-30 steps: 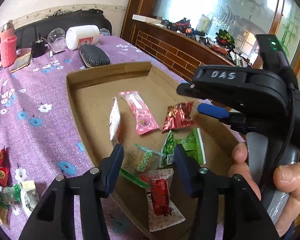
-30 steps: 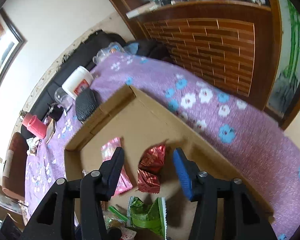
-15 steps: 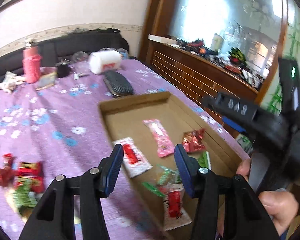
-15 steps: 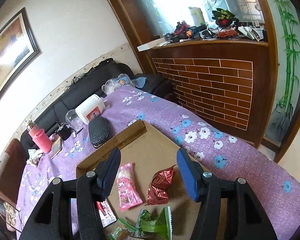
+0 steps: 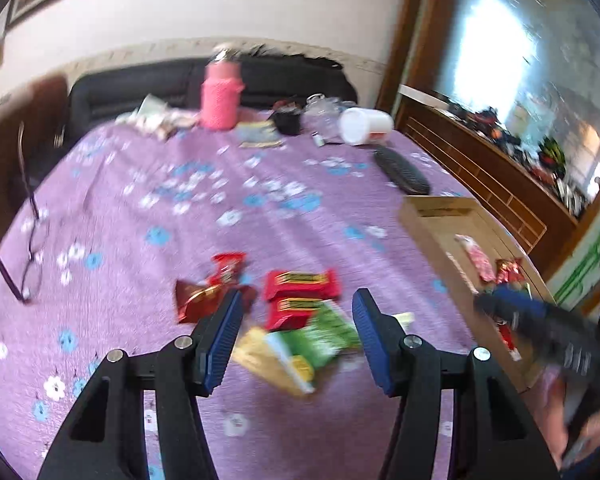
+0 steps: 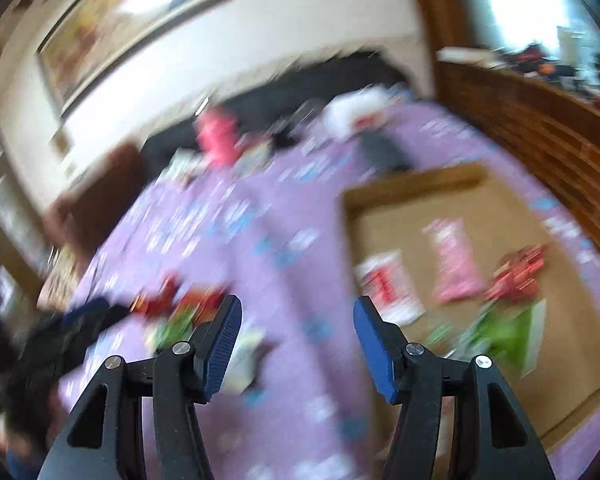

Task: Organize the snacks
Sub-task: 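Move both open tools from the tray back toward the snacks on the tablecloth, then grasp the white-and-green sachet with the right tool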

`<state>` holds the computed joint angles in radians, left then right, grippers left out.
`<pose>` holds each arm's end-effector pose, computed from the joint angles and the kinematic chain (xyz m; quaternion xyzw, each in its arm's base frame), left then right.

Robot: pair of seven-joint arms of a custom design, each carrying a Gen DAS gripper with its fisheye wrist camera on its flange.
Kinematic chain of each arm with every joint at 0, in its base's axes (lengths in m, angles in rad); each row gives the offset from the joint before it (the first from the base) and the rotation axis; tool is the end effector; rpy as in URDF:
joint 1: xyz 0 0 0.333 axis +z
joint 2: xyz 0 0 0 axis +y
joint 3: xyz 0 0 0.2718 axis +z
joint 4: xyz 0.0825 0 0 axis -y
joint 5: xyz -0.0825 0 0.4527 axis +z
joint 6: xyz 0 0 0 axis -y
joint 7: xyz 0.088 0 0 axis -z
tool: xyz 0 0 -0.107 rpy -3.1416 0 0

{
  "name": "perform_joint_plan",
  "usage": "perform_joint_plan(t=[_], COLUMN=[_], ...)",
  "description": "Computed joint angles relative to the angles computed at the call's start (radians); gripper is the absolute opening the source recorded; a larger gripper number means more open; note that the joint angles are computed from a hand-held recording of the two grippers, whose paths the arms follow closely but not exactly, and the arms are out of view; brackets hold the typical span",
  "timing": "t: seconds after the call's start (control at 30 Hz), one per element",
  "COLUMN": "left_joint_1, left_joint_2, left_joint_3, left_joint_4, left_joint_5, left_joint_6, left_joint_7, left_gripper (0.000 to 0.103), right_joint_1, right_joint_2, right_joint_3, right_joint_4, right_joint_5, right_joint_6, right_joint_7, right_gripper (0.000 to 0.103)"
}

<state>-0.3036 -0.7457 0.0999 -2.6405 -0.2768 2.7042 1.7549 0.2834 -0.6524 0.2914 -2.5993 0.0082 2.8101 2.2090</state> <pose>0.4623 -0.0863 0.5092 -0.5837 0.7020 -0.3711 0.1696 0.4153 0.2688 0.4942 -0.6275 0.6589 -0.1595 0.3830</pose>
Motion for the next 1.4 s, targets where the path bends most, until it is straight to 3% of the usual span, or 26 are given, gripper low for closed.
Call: perform_joint_plan(t=[0.1,0.2,0.3,0.4,0.43,0.47,0.53,0.73,0.87,0.93,1.03,1.1,1.23,1.3,1.4], left_joint_1=[-0.044,-0.028,-0.03,-0.017,-0.012,-0.008,0.005,0.003,-0.02,0.001,0.004,-0.007,0.03,0.006,0.024], left_joint_2=[0.046,0.054,0.051,0.047,0.05,0.054,0.064,0.069,0.056,0.049,0.058,0.065,0.111,0.129,0.116], left_joint_3=[0.06,0.029,0.036,0.041,0.043,0.047,0.046,0.047,0.041,-0.01,-0.043,-0.04,-0.095,-0.065,-0.091], left_joint_4=[0.034,0.036,0.039,0.04,0.043,0.048,0.057,0.065,0.061,0.042,0.029,0.028,0.034,0.052,0.031], left_joint_5=[-0.064,-0.078,-0.112,-0.141,-0.148,-0.156,-0.167,-0.2,-0.191,-0.143,-0.085,-0.072,0.008,-0.005,0.033], left_joint_6=[-0.047,-0.052,-0.063,-0.06,-0.063,-0.071,-0.081,-0.1,-0.135,-0.114,-0.084,-0.086,-0.022,-0.051,-0.003], left_joint_7=[0.051,0.072,0.095,0.094,0.092,0.093,0.089,0.135,0.236,0.249,0.248,0.256,0.169,0.17,0.143], left_gripper=[0.056,0.056,0.056,0.056,0.056,0.056,0.056,0.056,0.056,0.056,0.069,0.069,0.069,0.061,0.057], right_joint_1=[0.022,0.08,0.099,0.069,0.068,0.056,0.053,0.103,0.087,0.092,0.097,0.099,0.094,0.09,0.094], right_joint_2=[0.071,0.122,0.186,0.276,0.296,0.303,0.313,0.266,0.241,0.234,0.223,0.218,0.212,0.21,0.209], right_joint_3=[-0.004,-0.066,-0.084,-0.043,-0.04,-0.022,-0.008,-0.07,-0.052,-0.061,-0.08,-0.087,-0.082,-0.076,-0.08], right_joint_4=[0.059,0.095,0.16,0.243,0.263,0.266,0.276,0.203,0.171,0.152,0.134,0.126,0.117,0.116,0.114], right_joint_5=[0.004,0.061,0.078,0.019,0.003,-0.047,-0.116,-0.048,-0.051,-0.029,0.021,0.045,0.068,0.069,0.084], right_joint_6=[-0.092,-0.122,-0.164,-0.217,-0.239,-0.228,-0.241,-0.165,-0.13,-0.094,-0.072,-0.06,-0.051,-0.05,-0.047], right_joint_7=[-0.013,-0.074,-0.127,-0.088,-0.075,-0.04,-0.008,-0.035,-0.028,-0.038,-0.056,-0.073,-0.093,-0.095,-0.106], right_gripper=[0.062,0.062,0.062,0.06,0.055,0.052,0.027,0.027,0.027,0.027,0.027,0.027,0.027,0.027,0.027])
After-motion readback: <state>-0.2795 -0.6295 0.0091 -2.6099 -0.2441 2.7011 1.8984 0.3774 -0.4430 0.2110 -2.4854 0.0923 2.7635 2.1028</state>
